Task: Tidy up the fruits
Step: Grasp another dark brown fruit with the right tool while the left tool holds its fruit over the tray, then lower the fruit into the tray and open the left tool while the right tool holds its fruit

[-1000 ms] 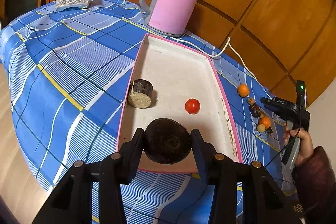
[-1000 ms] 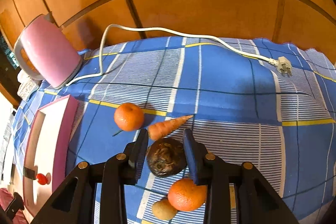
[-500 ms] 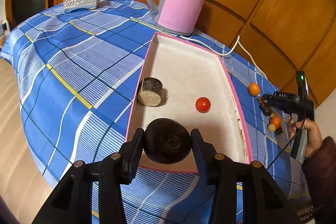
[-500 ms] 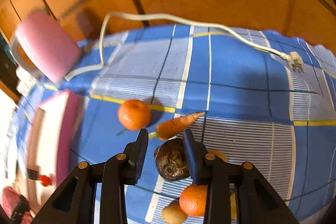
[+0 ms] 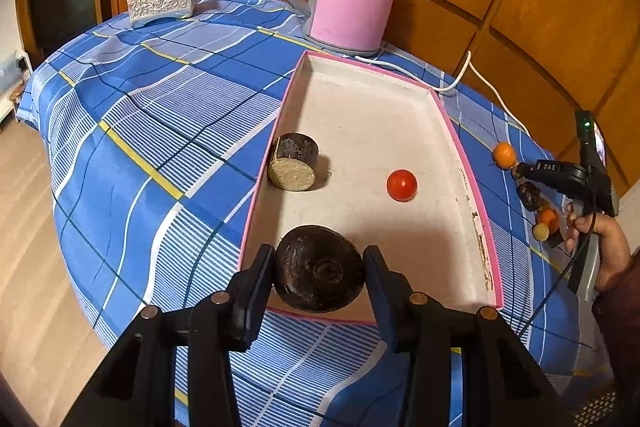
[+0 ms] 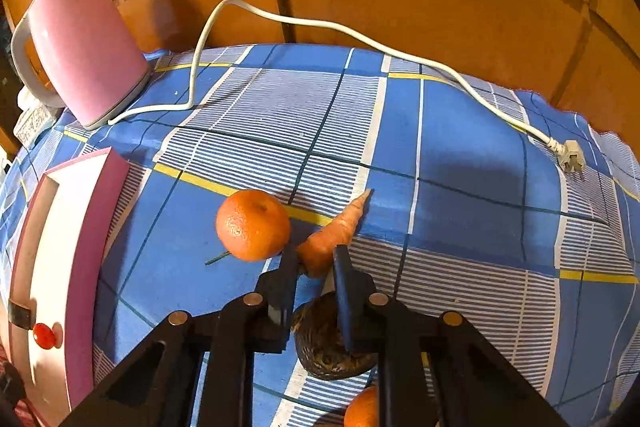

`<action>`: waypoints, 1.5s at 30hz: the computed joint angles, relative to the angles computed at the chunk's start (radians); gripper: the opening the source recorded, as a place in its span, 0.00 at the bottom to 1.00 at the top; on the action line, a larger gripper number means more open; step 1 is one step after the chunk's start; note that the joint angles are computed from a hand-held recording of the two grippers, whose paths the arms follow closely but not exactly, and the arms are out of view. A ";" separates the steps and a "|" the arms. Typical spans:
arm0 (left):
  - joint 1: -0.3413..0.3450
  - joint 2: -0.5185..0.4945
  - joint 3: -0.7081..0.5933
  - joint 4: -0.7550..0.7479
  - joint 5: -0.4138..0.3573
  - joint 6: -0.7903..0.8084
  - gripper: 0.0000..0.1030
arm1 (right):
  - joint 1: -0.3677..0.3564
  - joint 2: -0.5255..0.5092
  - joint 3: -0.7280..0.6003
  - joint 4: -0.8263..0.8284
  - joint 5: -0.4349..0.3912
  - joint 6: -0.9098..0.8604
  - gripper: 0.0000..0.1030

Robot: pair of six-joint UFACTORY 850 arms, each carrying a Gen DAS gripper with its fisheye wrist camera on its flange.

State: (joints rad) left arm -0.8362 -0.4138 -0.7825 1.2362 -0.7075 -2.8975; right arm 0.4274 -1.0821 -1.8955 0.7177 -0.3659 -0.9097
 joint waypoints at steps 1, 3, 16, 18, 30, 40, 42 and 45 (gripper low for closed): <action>-0.001 -0.002 -0.004 -0.009 -0.004 0.007 0.44 | -0.002 0.007 0.010 0.035 0.010 -0.032 0.11; 0.000 -0.005 -0.009 -0.008 -0.004 0.009 0.44 | -0.010 0.030 0.042 0.154 0.021 -0.146 0.04; -0.007 -0.009 -0.014 0.015 -0.016 -0.013 0.44 | -0.025 0.038 0.038 0.186 -0.047 -0.194 0.04; -0.006 -0.009 -0.014 0.021 -0.016 -0.017 0.44 | -0.024 0.028 0.022 0.154 -0.070 -0.153 0.05; 0.011 -0.017 -0.018 0.056 0.000 -0.027 0.44 | -0.067 -0.060 -0.121 0.107 -0.193 0.061 0.31; 0.071 -0.030 -0.038 0.091 0.042 -0.058 0.45 | -0.001 -0.068 -0.113 -0.103 -0.095 0.129 0.23; 0.081 -0.044 -0.057 0.061 0.040 -0.012 0.45 | -0.005 -0.067 -0.111 -0.087 -0.101 0.108 0.23; 0.075 -0.053 -0.073 0.031 0.019 0.015 0.48 | -0.003 -0.067 -0.110 -0.098 -0.094 0.104 0.23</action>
